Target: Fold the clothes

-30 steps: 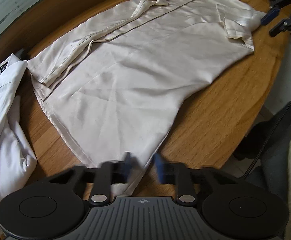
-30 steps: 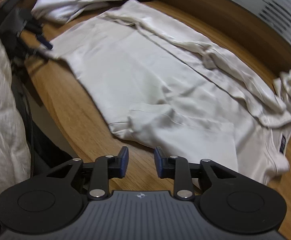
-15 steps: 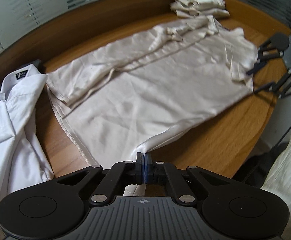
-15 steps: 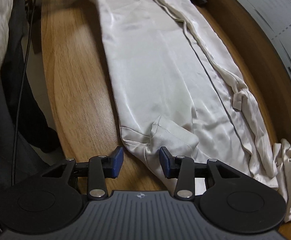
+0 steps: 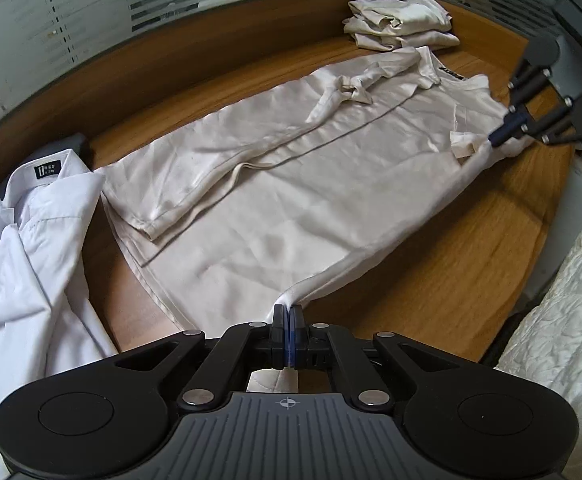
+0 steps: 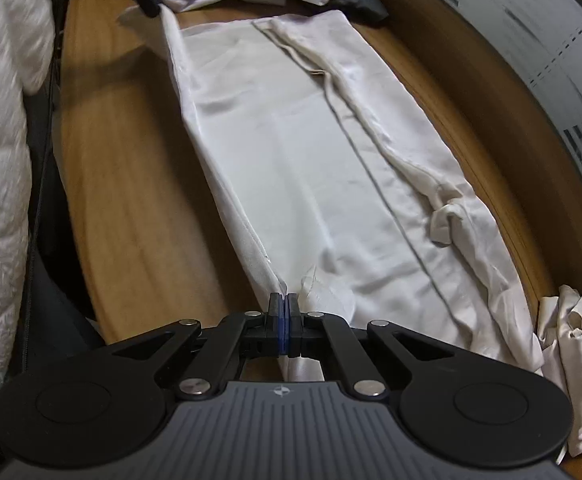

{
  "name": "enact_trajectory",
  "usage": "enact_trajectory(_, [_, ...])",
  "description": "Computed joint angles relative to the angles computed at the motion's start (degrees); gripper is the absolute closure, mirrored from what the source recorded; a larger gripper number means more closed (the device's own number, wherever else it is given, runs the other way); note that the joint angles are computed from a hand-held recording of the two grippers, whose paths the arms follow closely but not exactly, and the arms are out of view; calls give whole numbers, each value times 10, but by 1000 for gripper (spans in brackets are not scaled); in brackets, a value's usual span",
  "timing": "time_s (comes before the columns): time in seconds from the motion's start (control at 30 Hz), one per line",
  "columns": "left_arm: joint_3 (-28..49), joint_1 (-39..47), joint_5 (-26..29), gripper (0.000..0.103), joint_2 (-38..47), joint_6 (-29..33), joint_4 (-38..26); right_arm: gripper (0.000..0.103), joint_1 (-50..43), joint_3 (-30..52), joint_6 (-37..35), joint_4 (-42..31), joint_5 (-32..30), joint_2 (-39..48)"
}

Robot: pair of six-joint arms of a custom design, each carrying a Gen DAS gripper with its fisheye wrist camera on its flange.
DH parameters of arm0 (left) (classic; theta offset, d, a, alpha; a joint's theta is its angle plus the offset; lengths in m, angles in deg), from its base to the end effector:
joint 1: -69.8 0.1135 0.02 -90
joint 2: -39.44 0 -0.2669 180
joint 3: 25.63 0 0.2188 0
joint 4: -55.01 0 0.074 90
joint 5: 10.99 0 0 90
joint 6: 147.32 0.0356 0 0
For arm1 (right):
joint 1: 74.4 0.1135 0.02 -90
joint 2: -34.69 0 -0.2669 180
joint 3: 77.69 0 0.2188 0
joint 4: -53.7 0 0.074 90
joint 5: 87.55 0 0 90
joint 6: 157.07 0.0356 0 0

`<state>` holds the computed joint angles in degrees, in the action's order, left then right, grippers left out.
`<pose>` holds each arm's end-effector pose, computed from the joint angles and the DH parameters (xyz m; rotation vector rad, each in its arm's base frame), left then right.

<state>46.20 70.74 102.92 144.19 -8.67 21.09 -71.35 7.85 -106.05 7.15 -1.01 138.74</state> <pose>0.3137 -0.0093 0.1547 1.1509 2.3247 -0.2754 0.3379 0.0202 0.2036 -0.9877 2.5207 -0.1069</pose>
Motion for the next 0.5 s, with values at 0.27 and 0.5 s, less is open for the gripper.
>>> enact_trajectory(0.27, [132, -4, -7, 100, 79, -44, -60, 103, -58, 142, -30, -61, -55, 113])
enact_trajectory(0.5, [300, -29, -40, 100, 189, -56, -120, 103, -79, 345, -44, -150, -60, 251])
